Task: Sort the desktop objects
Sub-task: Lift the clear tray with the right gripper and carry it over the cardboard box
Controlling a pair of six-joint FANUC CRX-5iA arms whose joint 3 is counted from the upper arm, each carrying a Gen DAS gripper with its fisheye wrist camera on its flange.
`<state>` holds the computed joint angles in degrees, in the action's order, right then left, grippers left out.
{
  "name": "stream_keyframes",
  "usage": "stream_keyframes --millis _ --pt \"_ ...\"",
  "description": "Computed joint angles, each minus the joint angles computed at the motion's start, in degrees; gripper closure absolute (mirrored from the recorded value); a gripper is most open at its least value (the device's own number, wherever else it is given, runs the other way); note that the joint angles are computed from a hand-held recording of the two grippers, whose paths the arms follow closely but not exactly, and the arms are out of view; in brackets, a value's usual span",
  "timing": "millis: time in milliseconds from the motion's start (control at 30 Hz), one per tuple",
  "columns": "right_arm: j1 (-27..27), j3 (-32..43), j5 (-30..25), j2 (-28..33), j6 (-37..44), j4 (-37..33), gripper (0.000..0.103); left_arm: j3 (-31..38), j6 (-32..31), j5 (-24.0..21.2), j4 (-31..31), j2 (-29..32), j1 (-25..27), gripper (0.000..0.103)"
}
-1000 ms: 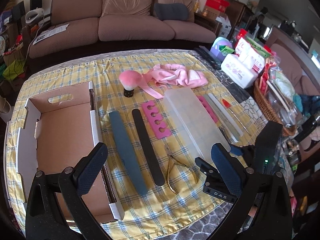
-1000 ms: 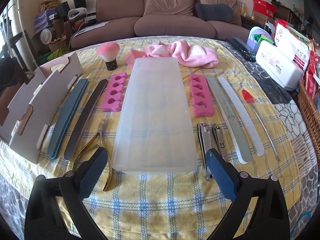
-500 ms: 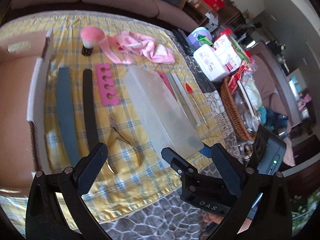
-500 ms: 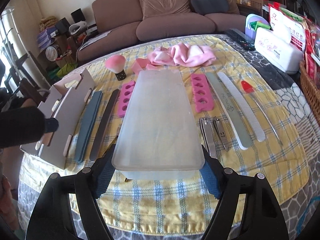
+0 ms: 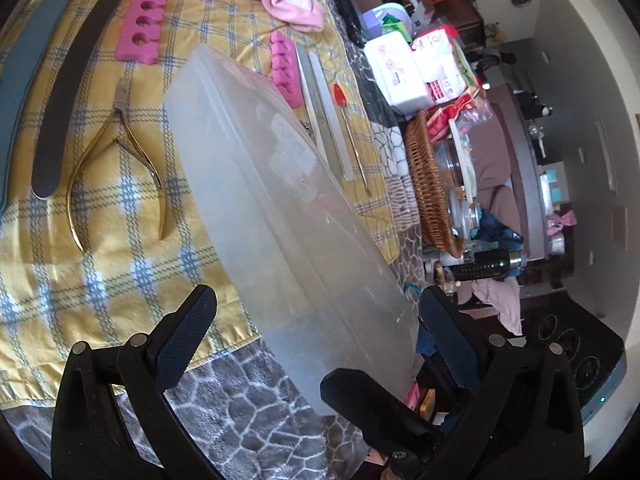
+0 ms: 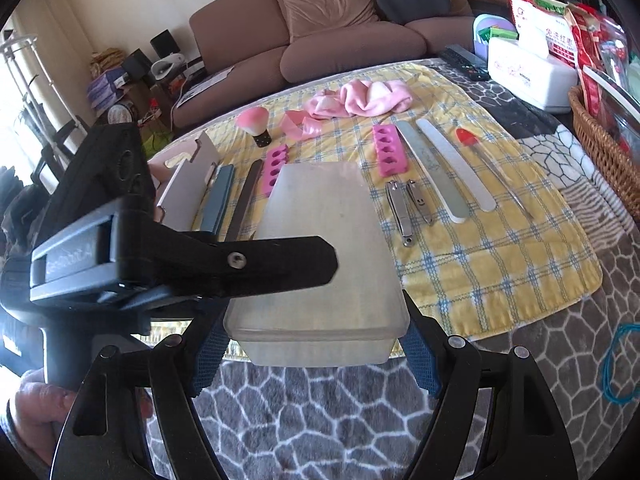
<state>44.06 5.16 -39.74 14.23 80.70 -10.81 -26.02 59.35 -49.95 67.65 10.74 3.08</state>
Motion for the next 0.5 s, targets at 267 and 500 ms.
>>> stream_keyframes --millis 267,500 --pt "4.12 -5.28 3.03 -4.36 -5.02 9.32 0.025 -1.58 -0.92 0.28 0.05 -5.22 0.80 0.024" --pt "7.88 -5.82 4.66 -7.29 -7.37 12.41 0.025 -2.48 -1.40 -2.92 -4.20 -12.89 6.48 0.027"
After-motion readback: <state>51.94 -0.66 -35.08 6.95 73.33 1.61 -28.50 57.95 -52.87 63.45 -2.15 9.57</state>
